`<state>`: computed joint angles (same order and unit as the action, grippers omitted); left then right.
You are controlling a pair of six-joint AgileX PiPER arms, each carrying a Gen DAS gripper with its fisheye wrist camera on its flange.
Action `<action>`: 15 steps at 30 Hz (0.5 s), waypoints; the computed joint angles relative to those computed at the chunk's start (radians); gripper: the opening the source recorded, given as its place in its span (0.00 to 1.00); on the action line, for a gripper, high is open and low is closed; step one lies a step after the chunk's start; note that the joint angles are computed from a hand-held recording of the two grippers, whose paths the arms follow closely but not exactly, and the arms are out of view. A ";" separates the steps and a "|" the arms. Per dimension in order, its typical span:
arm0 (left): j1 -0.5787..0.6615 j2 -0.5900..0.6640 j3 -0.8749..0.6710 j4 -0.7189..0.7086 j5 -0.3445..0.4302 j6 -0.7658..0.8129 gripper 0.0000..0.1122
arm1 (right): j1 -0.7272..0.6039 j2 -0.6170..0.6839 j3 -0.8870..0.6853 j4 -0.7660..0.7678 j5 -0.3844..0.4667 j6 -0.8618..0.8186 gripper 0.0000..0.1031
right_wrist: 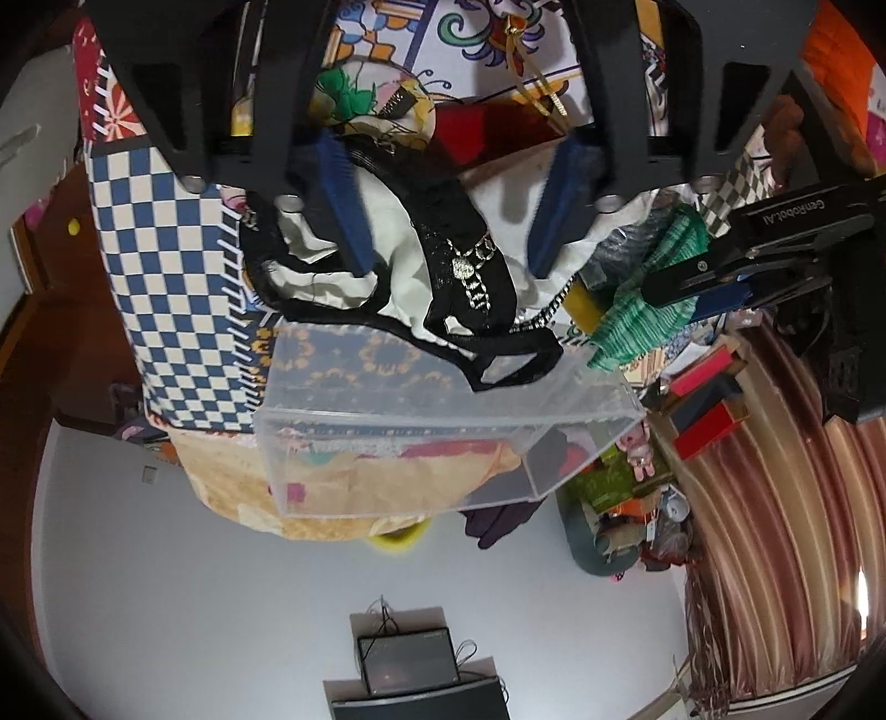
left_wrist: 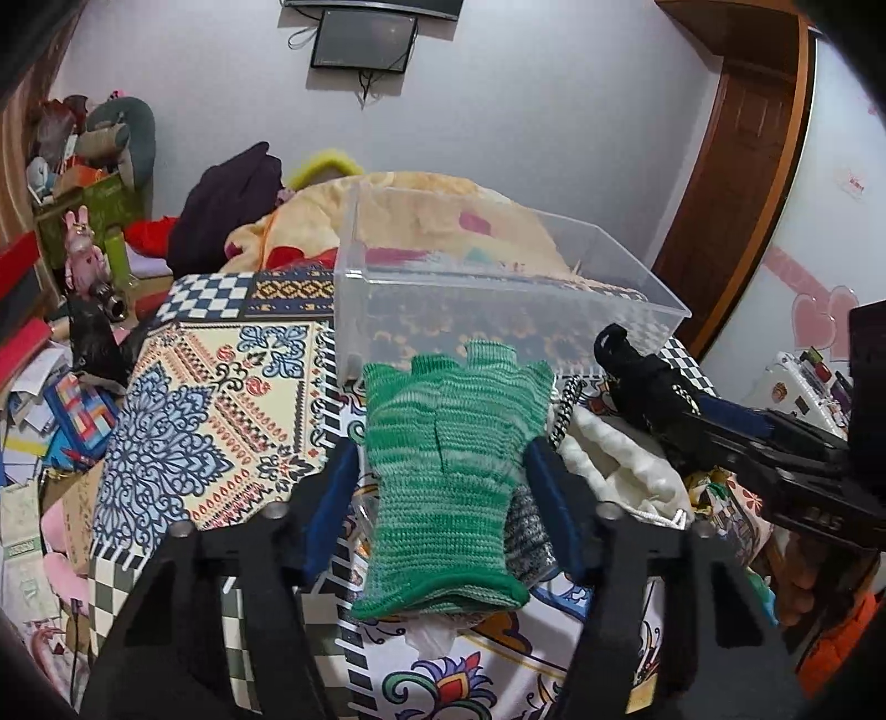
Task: Organize soft objects
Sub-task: 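Grasp green knit gloves with left tool while right tool grasps black strap bag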
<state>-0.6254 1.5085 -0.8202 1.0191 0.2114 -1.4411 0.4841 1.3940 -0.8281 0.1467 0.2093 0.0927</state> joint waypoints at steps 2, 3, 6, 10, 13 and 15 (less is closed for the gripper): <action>0.008 0.003 0.001 -0.046 -0.020 0.045 0.42 | -0.007 0.011 -0.004 0.093 0.010 -0.100 0.29; 0.012 0.003 0.000 -0.096 -0.028 0.095 0.39 | -0.012 0.017 -0.006 0.144 0.010 -0.150 0.28; 0.014 0.003 -0.003 -0.142 -0.031 0.139 0.26 | -0.003 0.005 0.011 0.091 -0.012 -0.093 0.22; 0.010 -0.031 0.011 -0.111 -0.025 0.102 0.16 | -0.002 -0.036 0.030 -0.023 -0.029 0.018 0.14; -0.003 -0.058 0.011 -0.094 -0.009 0.094 0.13 | -0.016 -0.078 0.043 -0.034 -0.037 0.028 0.13; -0.013 -0.077 0.003 -0.086 0.006 0.093 0.13 | -0.021 -0.108 0.052 -0.065 -0.039 0.058 0.12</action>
<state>-0.6388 1.4319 -0.8170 0.9331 0.2170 -1.3482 0.4629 1.2863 -0.7763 0.0815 0.1700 0.1505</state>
